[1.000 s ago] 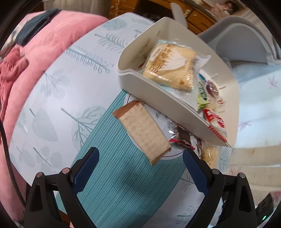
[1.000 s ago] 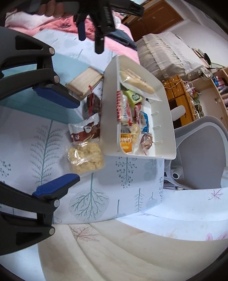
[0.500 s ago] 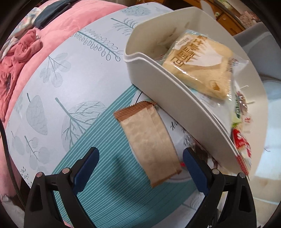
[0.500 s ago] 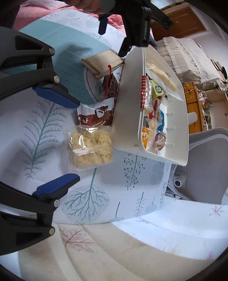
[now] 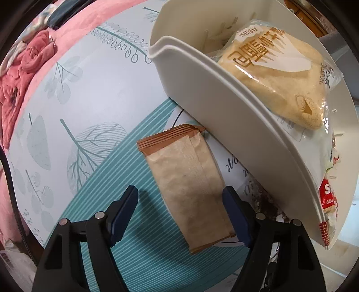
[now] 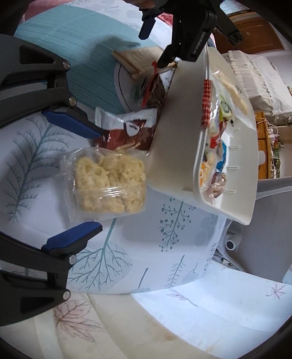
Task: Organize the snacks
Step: 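Move left tool to the brown wafer packet while right reaches the puffed-snack bag, then grasp the brown wafer packet with left tool while right grasps the puffed-snack bag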
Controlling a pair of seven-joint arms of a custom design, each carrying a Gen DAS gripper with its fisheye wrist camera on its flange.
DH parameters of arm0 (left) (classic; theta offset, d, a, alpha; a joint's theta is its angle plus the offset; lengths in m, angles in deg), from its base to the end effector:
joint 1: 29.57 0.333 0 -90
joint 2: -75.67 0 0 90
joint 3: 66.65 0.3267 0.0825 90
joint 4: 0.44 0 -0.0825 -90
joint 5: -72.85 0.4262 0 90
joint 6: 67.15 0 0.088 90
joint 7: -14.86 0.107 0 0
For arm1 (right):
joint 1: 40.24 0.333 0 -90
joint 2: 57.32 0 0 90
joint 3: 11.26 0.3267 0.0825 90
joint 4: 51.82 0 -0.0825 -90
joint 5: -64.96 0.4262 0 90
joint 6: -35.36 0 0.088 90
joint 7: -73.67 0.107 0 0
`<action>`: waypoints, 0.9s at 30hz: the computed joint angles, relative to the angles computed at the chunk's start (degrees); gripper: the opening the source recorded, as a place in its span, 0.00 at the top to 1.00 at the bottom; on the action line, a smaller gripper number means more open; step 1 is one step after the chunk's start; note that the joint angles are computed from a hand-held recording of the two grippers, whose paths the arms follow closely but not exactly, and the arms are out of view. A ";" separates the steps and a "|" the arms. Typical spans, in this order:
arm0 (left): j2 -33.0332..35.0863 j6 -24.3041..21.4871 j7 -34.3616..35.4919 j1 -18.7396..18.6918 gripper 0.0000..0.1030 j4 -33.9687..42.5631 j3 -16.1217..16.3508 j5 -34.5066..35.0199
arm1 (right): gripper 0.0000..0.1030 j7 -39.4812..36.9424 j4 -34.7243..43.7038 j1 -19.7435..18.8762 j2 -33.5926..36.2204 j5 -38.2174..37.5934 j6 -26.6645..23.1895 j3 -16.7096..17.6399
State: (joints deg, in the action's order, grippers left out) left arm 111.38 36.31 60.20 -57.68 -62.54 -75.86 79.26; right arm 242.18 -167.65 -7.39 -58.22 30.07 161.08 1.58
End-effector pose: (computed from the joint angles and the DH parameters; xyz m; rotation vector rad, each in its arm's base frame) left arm 0.6545 -0.4402 0.4800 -2.3516 2.0382 -0.1614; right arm 0.4388 0.4211 0.4731 -1.6764 2.1721 -0.6355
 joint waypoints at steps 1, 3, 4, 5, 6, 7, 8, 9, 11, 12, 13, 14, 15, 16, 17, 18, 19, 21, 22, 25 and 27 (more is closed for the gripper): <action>0.21 0.29 0.40 0.08 0.26 0.11 -0.17 -0.21 | 0.25 -0.03 -0.13 -0.05 -0.05 0.00 0.17 -0.06; 0.14 0.82 1.52 0.82 0.26 -0.65 -0.67 -1.54 | 0.26 -0.61 -0.70 -0.34 -0.22 0.75 1.34 -0.33; 0.25 0.64 1.36 1.09 0.26 -0.91 -0.96 -2.59 | 0.27 -1.00 -0.86 -0.54 -0.17 1.30 1.93 -0.50; 0.40 0.35 1.25 0.66 0.29 -0.62 -0.72 -2.09 | 0.31 -1.42 -0.94 -0.68 -0.11 1.88 2.32 -0.58; 0.79 -0.24 1.47 0.39 0.30 0.04 -0.65 -1.85 | 0.33 -1.80 -0.88 -0.79 0.01 2.20 2.41 -0.63; 1.14 -0.69 1.73 0.13 0.31 0.62 -0.53 -1.49 | 0.33 -1.85 -0.84 -0.82 0.03 2.16 2.35 -0.60; 1.29 -1.02 1.85 -0.16 0.32 0.91 -0.37 -1.08 | 0.36 -1.90 -0.74 -0.85 0.00 2.21 2.34 -0.59; 1.42 -1.36 1.91 -0.48 0.36 1.16 -0.22 -0.63 | 0.37 -1.78 -0.67 -0.84 -0.04 2.21 2.43 -0.54; 0.62 -1.19 2.21 -0.63 0.41 0.06 -0.14 -0.15 | 0.39 -1.82 -0.93 -1.00 -0.24 2.62 2.91 -0.64; -0.03 -0.60 2.50 -0.30 0.42 -0.96 -0.30 -0.49 | 0.41 -1.56 -1.08 -1.03 -0.42 2.96 3.21 -0.62; -0.21 -0.43 2.81 -0.09 0.42 -1.24 -0.42 -0.71 | 0.42 -1.38 -1.32 -1.09 -0.62 3.37 3.69 -0.63; -0.29 -0.55 2.94 0.10 0.42 -1.34 -0.52 -1.02 | 0.44 -1.08 -1.61 -1.14 -0.85 3.78 4.27 -0.62; -1.03 -0.26 3.16 0.55 0.43 -2.47 -0.63 -1.51 | 0.45 -0.89 -1.91 -1.27 -1.08 4.67 5.19 -0.70; -2.09 0.41 3.63 1.33 0.43 -4.13 -0.85 -2.35 | 0.46 -1.02 -2.24 -1.43 -1.25 5.50 5.98 -0.80; -2.49 0.60 3.84 1.70 0.43 -4.74 -0.99 -2.84 | 0.46 -1.06 -2.41 -1.52 -1.33 6.33 6.68 -0.81; -2.87 0.34 4.11 2.11 0.43 -5.25 -1.13 -3.40 | 0.48 -1.09 -2.79 -1.60 -1.56 7.42 7.79 -0.84; -3.17 0.20 4.43 2.58 0.43 -5.98 -1.20 -3.91 | 0.48 -1.12 -3.10 -1.65 -1.74 8.31 8.65 -0.82; -3.81 -0.62 4.42 3.28 0.43 -6.85 -1.37 -5.01 | 0.51 -1.32 -3.54 -1.71 -1.97 10.29 10.14 -0.77; -4.61 -0.61 4.60 3.78 0.43 -8.07 -1.54 -5.76 | 0.51 -1.35 -3.60 -1.72 -1.97 11.17 10.76 -0.73; -6.23 -1.46 5.77 4.55 0.43 -10.25 -1.73 -6.31 | 0.51 -1.42 -3.72 -1.45 -2.07 12.99 11.96 -0.38; -7.53 -1.92 6.44 5.22 0.43 -11.95 -1.87 -6.95 | 0.52 -1.94 -3.18 -1.11 -1.75 14.27 12.28 -0.11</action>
